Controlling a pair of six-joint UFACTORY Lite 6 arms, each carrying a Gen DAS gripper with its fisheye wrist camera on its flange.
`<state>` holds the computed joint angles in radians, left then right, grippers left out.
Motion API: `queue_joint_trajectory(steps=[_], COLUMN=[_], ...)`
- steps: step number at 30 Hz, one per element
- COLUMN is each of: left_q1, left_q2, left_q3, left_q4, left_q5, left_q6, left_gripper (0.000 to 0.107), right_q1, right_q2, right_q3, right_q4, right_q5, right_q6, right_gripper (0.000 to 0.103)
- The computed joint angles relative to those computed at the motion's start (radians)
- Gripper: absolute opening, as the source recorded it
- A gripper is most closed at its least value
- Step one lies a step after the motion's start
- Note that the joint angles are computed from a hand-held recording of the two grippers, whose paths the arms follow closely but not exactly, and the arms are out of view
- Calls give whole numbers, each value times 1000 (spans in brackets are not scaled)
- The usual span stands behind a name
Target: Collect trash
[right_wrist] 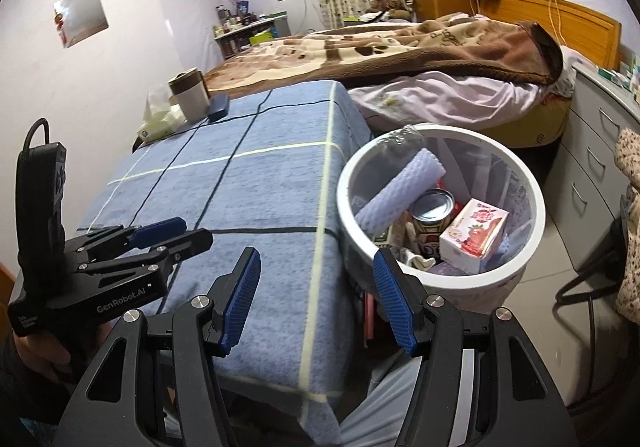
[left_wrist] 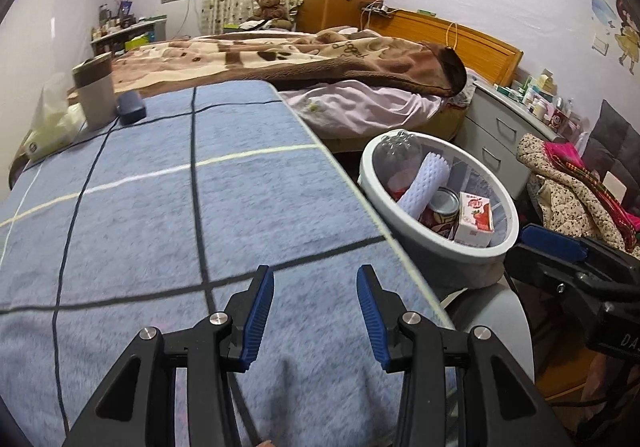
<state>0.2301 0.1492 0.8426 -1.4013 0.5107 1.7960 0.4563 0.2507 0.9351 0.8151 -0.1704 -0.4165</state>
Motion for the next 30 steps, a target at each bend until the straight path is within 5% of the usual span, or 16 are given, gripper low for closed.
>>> queue_joint_trajectory(steps=[30], left_q1=[118], left_q2=[-97], left_q3=[-85], left_q4=[-4], left_q5=[46], left_q6=[48], left_gripper=[43], right_q1=[60], right_q2=[4], right_q3=[7], right_q4=[134], right_q5=[-25], right_q6=[-130], right_gripper=[60])
